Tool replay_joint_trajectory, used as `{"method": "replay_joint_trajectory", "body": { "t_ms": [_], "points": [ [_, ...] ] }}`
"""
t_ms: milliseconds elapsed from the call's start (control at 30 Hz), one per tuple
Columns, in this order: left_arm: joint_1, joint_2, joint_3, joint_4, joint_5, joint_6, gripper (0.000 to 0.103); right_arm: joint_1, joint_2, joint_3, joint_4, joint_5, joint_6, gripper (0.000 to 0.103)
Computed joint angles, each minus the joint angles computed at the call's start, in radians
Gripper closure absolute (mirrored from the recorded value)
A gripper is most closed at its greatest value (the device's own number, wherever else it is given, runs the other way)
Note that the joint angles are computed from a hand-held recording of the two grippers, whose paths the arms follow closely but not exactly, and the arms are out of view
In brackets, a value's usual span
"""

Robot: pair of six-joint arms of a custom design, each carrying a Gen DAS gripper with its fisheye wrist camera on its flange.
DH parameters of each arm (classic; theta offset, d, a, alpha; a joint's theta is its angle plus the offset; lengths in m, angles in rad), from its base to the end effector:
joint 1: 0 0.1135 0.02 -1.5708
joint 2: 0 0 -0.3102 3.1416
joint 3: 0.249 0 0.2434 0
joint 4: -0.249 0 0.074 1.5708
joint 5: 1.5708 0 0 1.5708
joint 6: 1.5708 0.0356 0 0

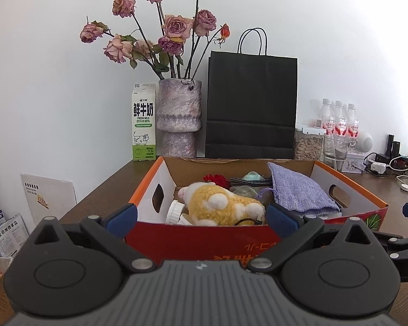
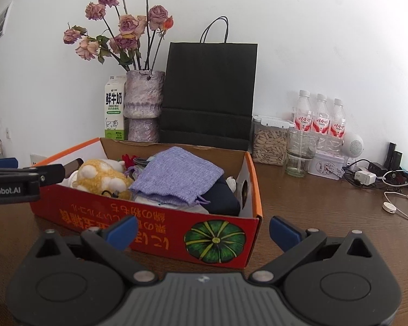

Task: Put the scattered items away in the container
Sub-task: 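Withdraw both open tools from the box toward the items on the table, then grasp a white bottle cap with the right tool while the left tool grasps the yellow block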

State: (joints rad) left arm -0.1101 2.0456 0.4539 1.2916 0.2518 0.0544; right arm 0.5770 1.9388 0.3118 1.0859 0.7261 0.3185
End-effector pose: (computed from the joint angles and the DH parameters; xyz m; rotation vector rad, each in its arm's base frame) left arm 0.3176 -0.0440 0.1202 0.3262 1.8415 -0.2738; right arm 0.2346 0.1245 0.1122 0.1623 1.9642 -0.1879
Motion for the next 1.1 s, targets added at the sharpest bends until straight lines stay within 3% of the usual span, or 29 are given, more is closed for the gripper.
{"method": "replay_joint_trajectory", "body": {
  "t_ms": [267,667,967,1100],
  "points": [
    [0.010,-0.025,-0.022,-0.087,0.066,0.042,0.000,0.043,0.004,-0.049,-0.030,0.020,0.072,0.000],
    [-0.011,-0.034,-0.017,-0.196,0.061,0.107,0.000,0.043,-0.014,-0.077,-0.080,-0.042,0.122,0.000],
    [-0.031,-0.038,0.005,-0.283,0.034,0.149,0.000,0.014,-0.039,-0.040,-0.220,-0.110,0.165,0.000],
    [-0.038,-0.044,0.033,-0.358,0.019,0.158,0.000,0.000,-0.038,-0.031,-0.251,-0.122,0.191,0.007]
  ]
}}
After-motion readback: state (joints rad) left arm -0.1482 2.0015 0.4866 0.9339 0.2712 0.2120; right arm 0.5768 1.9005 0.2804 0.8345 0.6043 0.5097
